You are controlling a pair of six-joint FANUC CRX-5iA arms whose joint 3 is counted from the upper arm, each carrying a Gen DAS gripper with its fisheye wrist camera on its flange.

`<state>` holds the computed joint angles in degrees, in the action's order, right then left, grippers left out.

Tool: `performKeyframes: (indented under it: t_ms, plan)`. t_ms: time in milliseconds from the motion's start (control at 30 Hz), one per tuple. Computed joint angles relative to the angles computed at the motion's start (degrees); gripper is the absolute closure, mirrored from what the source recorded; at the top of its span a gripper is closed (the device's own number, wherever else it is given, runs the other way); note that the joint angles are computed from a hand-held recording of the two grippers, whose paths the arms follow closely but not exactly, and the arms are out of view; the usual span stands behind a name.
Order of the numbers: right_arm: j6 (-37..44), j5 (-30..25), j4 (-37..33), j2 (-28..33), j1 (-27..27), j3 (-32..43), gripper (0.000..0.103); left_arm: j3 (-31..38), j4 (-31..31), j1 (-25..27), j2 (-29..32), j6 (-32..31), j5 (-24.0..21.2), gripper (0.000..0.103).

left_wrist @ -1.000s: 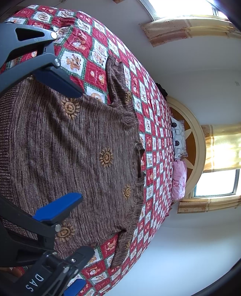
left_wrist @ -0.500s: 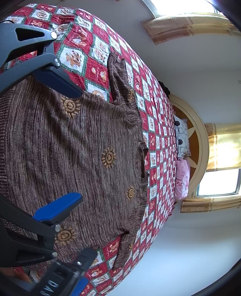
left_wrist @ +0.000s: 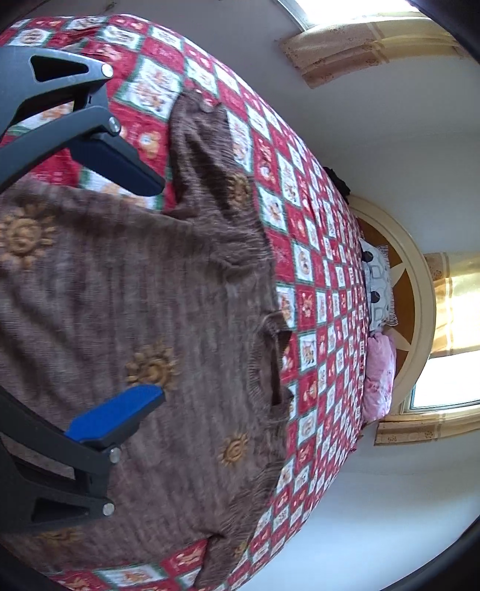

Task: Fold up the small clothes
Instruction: 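Grasp the sweater sleeve cuff with the right gripper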

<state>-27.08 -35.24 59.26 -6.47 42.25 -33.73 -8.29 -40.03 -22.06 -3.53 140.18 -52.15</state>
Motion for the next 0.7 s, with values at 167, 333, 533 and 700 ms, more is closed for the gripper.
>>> performKeyframes:
  t_ms: [167,333,533,700]
  plan:
    - [15.2,5.3,-13.8,6.4,-7.6,7.7,0.052,4.2,1.2,2.8,6.1,-3.0,2.0,0.0]
    - [28.3,3.3,-24.1,15.2,-12.1,17.4,0.052,5.8,3.4,4.8,10.4,-4.2,2.5,0.0]
    - [36.2,-2.1,-22.1,21.8,-12.1,24.1,0.052,4.7,12.3,9.3,12.4,-8.2,4.0,0.0]
    - [45.0,-8.2,-22.1,25.3,-10.5,28.2,0.088,2.3,15.7,11.0,11.1,-7.5,6.7,0.0]
